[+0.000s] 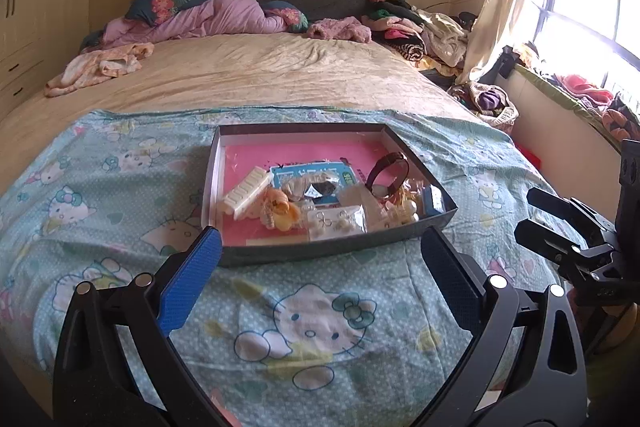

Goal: Organize jewelry

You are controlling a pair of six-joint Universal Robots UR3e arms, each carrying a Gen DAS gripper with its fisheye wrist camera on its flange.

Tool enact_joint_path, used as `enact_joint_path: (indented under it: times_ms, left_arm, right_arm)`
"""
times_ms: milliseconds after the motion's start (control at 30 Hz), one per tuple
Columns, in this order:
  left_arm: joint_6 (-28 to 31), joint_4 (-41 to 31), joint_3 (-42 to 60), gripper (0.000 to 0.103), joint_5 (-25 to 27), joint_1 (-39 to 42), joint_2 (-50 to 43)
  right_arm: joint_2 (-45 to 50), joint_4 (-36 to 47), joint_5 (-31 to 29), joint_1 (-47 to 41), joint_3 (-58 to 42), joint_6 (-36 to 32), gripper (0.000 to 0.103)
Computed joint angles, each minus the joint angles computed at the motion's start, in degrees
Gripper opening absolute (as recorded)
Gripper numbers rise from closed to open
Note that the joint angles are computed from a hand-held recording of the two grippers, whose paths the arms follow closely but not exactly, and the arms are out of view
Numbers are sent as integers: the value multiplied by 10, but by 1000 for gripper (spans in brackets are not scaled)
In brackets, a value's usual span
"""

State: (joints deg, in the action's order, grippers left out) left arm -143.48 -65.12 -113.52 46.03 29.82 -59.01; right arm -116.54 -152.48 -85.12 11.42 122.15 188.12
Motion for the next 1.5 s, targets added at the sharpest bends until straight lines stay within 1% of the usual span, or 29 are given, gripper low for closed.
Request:
enact_joint_path:
  times_ms: [67, 167, 300, 400, 500, 600, 767, 900, 1100, 1500]
  left_arm:
    - [18, -28, -15, 93, -5, 19, 26]
    - [41, -53, -41, 93, -11, 47, 64]
    - [83, -115, -57, 93, -30, 90, 110]
    - [106, -147, -63, 93, -36, 108, 134]
    - [130, -183, -60, 93, -38, 119, 145]
    - [134, -191, -64, 93, -34, 122, 154]
    - [161, -244, -53, 93, -43, 140, 167]
    - [161, -253, -49, 93, -42, 145, 171]
    - [179, -283, -41, 93, -45, 161, 181]
    - [190, -303, -35, 93, -43, 171, 191]
  right_arm:
    - [9, -17, -33, 33, 10, 16, 98]
    - [16, -21, -55, 59, 21, 36, 98]
    - [30, -8, -78, 87, 19, 47, 98]
    - [30, -1, -78, 98, 22, 64, 98]
    - [36, 3, -84, 107, 19, 62, 98]
    - [36, 3, -85, 108, 18, 61, 98]
    - [27, 11, -88, 112, 18, 59, 98]
    - [24, 15, -90, 114, 18, 63, 98]
    - [16, 22, -88, 112, 19, 62, 98]
    - [15, 22, -88, 112, 19, 63, 98]
